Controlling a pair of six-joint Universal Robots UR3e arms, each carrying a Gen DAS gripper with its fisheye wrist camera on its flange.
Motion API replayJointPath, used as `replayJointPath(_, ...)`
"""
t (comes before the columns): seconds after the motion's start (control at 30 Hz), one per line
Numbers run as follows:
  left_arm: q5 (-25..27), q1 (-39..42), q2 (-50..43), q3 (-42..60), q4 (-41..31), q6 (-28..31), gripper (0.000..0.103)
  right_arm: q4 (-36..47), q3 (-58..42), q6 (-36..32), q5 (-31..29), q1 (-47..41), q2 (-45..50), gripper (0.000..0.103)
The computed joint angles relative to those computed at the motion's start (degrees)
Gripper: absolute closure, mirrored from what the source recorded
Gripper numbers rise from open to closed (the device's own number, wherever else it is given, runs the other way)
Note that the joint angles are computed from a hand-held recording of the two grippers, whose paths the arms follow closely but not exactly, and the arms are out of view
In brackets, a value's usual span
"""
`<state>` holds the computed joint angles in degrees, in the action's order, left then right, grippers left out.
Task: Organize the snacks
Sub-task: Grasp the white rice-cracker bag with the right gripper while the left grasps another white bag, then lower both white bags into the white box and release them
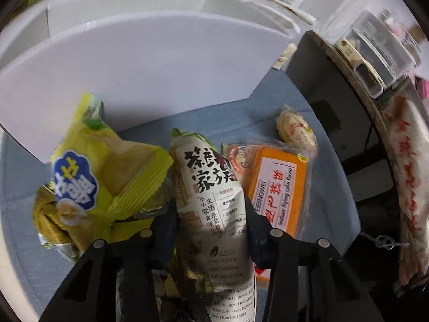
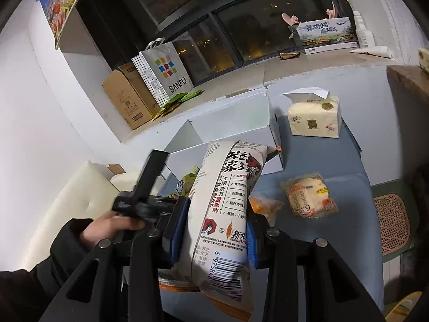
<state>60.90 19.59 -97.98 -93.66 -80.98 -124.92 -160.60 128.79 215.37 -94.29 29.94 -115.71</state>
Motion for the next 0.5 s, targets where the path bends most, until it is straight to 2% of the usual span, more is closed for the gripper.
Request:
replayJointPath(0.1,-4.1,3.7,5.2,-2.7,-2.6,5.6,0.057,-1.4,2.6,-0.2,2.7,-2.4,-0.9,0.062)
replayJointPath(0.2,-10.4,9.9,11.0,-3.5,-9.6,11.9,0.057,-3.5,3.4,0.2,2.8,-2.8,0.1,0.062)
replayJointPath(0.27,-16.5,15.5,13.2,-0.2,-20.6,18.9,0.057,-4.7,3.5,0.3,2.6,-2.6,0.9,0.062)
replayJointPath(0.33,-20.2,19.0,12.5,4.7,-28.3,22.5,0.057,-5.9,3.1,0.3,2.7,-2.8,2.0,0.062)
replayJointPath(0.4,-23.6,20.8,10.0,11.0,-33.3,24.0,0.057,-6.2,1.5,-0.6,3.4,-3.8,3.6,0.062)
replayJointPath(0.5,-27.2,20.4,2.4,24.3,-36.3,19.3,0.057,-6.0,-3.9,-3.9,4.7,-6.2,7.5,0.062)
